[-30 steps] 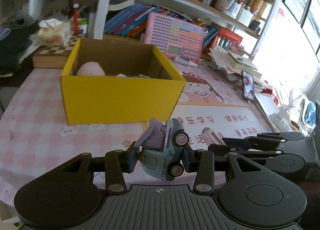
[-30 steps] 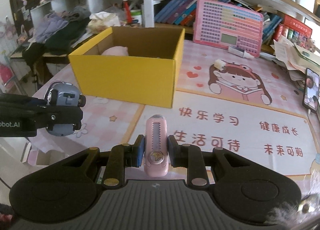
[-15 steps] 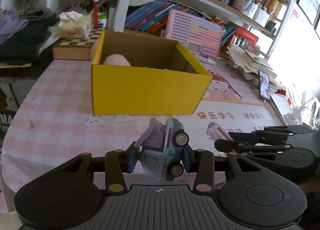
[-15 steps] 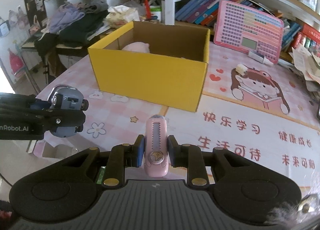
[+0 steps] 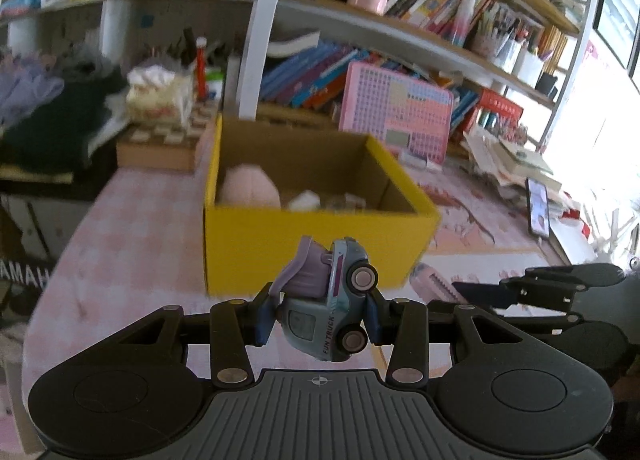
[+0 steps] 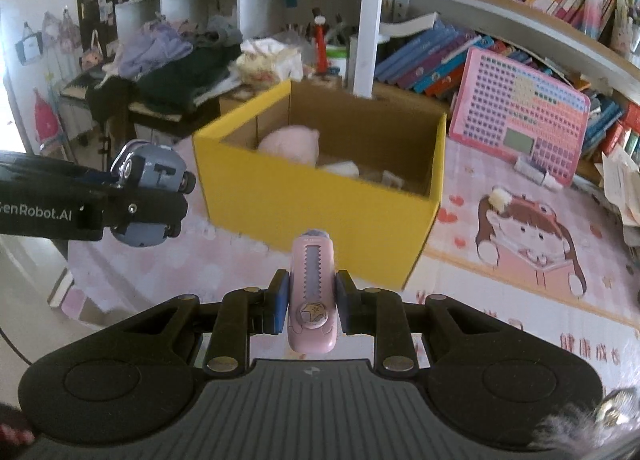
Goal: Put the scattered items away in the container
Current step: 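Carry the toy car with the left tool while the right tool carries the pink toy to the yellow box, then lower both tools into the yellow box and open both grippers releasing the toys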
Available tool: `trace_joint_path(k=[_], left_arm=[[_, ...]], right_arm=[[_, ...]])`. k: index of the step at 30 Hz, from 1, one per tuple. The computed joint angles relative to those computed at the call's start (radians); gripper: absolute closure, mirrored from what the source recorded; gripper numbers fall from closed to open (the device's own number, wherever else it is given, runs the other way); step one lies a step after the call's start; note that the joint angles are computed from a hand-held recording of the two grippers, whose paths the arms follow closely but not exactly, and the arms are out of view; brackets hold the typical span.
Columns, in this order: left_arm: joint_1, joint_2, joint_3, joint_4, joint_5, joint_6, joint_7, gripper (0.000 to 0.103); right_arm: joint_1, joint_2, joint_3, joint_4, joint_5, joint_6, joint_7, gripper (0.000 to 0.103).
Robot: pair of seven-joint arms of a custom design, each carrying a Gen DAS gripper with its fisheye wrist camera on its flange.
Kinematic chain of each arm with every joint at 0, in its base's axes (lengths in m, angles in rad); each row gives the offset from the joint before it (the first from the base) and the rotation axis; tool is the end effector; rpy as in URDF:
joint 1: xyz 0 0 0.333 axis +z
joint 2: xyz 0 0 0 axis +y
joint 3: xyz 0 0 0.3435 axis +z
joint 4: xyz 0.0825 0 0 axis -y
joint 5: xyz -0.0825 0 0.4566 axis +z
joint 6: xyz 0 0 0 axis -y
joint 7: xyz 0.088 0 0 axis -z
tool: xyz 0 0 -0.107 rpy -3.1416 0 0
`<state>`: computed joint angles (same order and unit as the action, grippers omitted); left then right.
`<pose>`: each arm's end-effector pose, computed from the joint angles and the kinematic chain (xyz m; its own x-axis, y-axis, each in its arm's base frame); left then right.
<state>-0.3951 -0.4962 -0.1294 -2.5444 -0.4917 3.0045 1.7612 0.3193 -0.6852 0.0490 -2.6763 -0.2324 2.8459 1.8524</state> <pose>0.4361 -0.2187 0.5404 -0.3719 -0.9025 0.2173 -0.6053 0.0583 -0.7939 0.4011 0.1694 0.5343 0.2646 -0.9639 0.0298 -0.6185 -0.1933 -0.7617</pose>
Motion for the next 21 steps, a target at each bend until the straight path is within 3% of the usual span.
trace_joint_path(k=[7,11,16,21], left_arm=[[-0.011,0.144,0.031,0.141,0.009,0.082,0.058,0.061],[0.016,0.24,0.019,0.233,0.029,0.096,0.101,0.061],[0.131,0.366,-0.062,0.373,0.166,0.006,0.07,0.061],[0.155,0.518,-0.08,0.559,0.21,-0.15,0.072,0.061]], right_arm=[[-0.036,0.137,-0.019,0.118,-0.02,0.145,-0.027,0.08],[-0.077,0.256,-0.018,0.217,-0.049,0.176,-0.052,0.08],[-0.062,0.395,-0.065,0.328,-0.021,0.125,-0.145,0.08],[-0.066,0.507,-0.07,0.413,0.019,0.083,-0.253,0.08]])
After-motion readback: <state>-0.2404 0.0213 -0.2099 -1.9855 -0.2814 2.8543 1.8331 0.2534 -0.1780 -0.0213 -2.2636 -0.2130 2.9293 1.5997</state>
